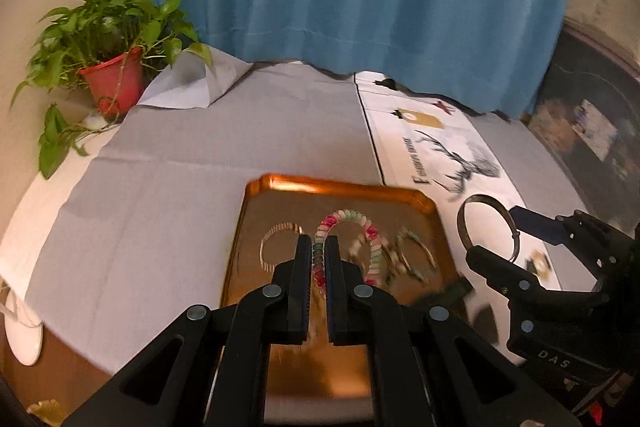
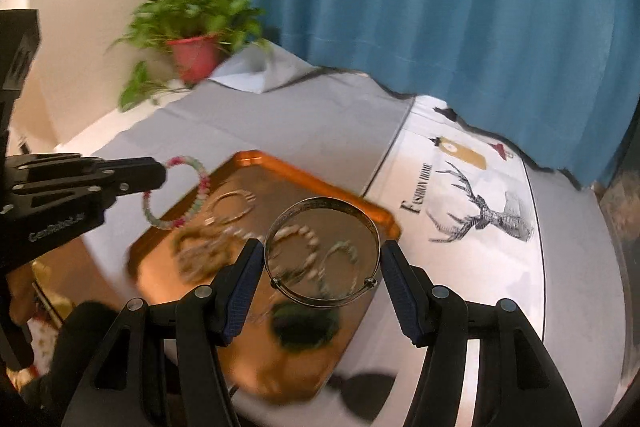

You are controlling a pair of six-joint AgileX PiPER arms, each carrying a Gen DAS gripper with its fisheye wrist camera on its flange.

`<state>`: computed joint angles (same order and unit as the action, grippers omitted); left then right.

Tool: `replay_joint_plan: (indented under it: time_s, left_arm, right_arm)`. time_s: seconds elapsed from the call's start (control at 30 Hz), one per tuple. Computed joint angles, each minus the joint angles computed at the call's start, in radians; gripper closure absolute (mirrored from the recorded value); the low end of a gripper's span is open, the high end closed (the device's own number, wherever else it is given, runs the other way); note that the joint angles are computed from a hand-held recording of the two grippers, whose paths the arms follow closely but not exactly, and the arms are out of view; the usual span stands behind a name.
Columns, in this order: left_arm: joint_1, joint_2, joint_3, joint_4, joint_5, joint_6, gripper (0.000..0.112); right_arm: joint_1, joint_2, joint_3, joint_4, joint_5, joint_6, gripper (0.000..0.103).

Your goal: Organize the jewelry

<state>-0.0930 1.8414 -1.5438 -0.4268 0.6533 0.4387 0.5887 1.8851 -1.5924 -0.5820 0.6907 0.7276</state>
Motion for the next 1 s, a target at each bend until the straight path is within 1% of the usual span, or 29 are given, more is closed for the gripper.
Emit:
replay_joint_plan:
  time_s: [0.1, 0.2, 0.33, 0.37, 0.4, 0.43, 0.47, 0.5, 0.53, 0.57, 0.6, 0.7, 0.73, 0.83, 0.93, 1.0]
  left_arm:
    - [-0.014, 0.110, -0.131, 0.046, 0.032, -0.052, 0.108]
    - [-0.031, 0.195, -0.227, 0.092, 0.054, -0.099, 0.108]
    - [-0.039, 0.263, -0.295, 0.124, 0.073, -0.133, 0.108]
    - [-0.040, 0.275, -0.308, 0.134, 0.076, -0.143, 0.104]
    - [-0.041, 0.284, -0.315, 0.143, 0.080, -0.152, 0.090]
    - [-0.044, 0.295, -0.331, 0.168, 0.102, -0.176, 0.074]
    - [-0.053, 0.301, -0.343, 0.232, 0.122, -0.241, 0.031]
    - [-0.060, 0.289, -0.320, 0.279, 0.103, -0.287, 0.009]
    - [-0.067, 0.252, -0.256, 0.338, 0.049, -0.346, 0.010]
    - [-0.067, 0.204, -0.175, 0.358, -0.019, -0.366, 0.010]
    - [-0.064, 0.177, -0.132, 0.355, -0.047, -0.362, 0.010]
    - [-0.056, 0.076, -0.001, 0.346, -0.069, -0.353, 0.010]
    - [-0.055, 0.031, 0.059, 0.345, -0.086, -0.356, 0.010]
    - [-0.048, -0.101, 0.230, 0.320, -0.134, -0.346, 0.010]
    - [-0.041, -0.219, 0.368, 0.267, -0.157, -0.314, 0.010]
    - [-0.049, -0.273, 0.427, 0.284, -0.164, -0.329, 0.010]
  right_arm:
    - [-0.053, 0.076, -0.089, 0.075, -0.001, -0.086, 0.042]
    - [-0.083, 0.157, -0.175, 0.125, 0.005, -0.162, 0.042]
    - [-0.109, 0.222, -0.228, 0.187, 0.000, -0.224, 0.042]
    - [-0.115, 0.242, -0.247, 0.217, 0.004, -0.253, 0.041]
    - [-0.118, 0.257, -0.264, 0.245, 0.013, -0.283, 0.040]
    - [-0.118, 0.273, -0.282, 0.263, 0.036, -0.308, 0.038]
    - [-0.114, 0.287, -0.301, 0.255, 0.066, -0.311, 0.030]
    - [-0.104, 0.287, -0.294, 0.219, 0.084, -0.290, 0.025]
    - [-0.094, 0.275, -0.271, 0.183, 0.082, -0.265, 0.025]
    - [-0.084, 0.252, -0.238, 0.149, 0.074, -0.239, 0.025]
    - [-0.075, 0.223, -0.197, 0.122, 0.066, -0.213, 0.024]
    - [-0.041, 0.120, -0.067, 0.041, 0.047, -0.106, 0.021]
    - [-0.020, 0.068, -0.001, 0.006, 0.035, -0.045, 0.021]
    - [0.049, -0.035, 0.133, -0.098, 0.039, 0.101, 0.018]
    - [0.124, -0.099, 0.236, -0.215, 0.064, 0.247, 0.017]
    - [0.165, -0.125, 0.282, -0.251, 0.093, 0.314, 0.017]
